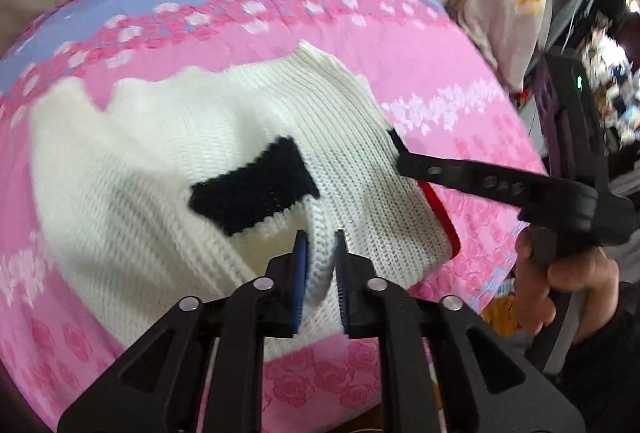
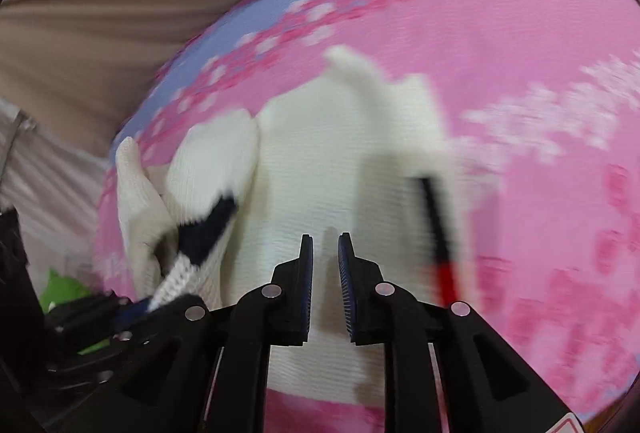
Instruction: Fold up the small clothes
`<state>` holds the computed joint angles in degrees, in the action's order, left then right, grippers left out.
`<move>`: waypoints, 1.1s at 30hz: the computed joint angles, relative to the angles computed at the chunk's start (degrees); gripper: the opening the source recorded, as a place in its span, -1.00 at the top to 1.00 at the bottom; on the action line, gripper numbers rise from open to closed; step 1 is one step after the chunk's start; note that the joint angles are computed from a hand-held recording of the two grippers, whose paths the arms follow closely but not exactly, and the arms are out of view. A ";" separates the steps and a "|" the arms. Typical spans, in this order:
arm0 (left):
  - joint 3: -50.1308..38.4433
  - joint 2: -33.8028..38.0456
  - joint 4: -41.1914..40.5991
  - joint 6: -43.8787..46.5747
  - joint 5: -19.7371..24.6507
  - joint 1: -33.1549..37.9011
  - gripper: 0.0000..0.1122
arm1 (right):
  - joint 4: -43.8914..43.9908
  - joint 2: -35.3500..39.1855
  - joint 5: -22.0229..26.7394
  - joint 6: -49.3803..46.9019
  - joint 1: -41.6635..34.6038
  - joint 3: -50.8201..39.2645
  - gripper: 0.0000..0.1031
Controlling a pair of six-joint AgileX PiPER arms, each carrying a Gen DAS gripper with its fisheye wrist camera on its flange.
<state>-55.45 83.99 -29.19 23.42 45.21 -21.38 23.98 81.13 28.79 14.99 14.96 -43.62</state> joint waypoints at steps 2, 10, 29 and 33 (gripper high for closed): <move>2.58 -3.85 0.95 0.66 -0.55 3.68 0.73 | -0.29 -4.68 0.47 0.48 -2.68 3.39 0.33; 6.36 -13.02 -4.70 11.34 7.60 29.18 0.09 | 4.93 0.57 0.36 -1.04 7.20 -4.48 -0.07; 9.06 -15.02 -7.46 16.01 10.03 39.43 -0.09 | 5.15 15.27 12.75 -3.76 15.30 -34.11 0.68; 7.39 -12.14 -5.68 12.51 6.78 29.62 -0.10 | -5.88 2.09 12.61 4.62 8.25 -16.20 0.61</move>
<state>-48.06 71.85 -34.87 35.93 51.99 8.24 18.10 83.21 41.40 19.61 23.22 -59.82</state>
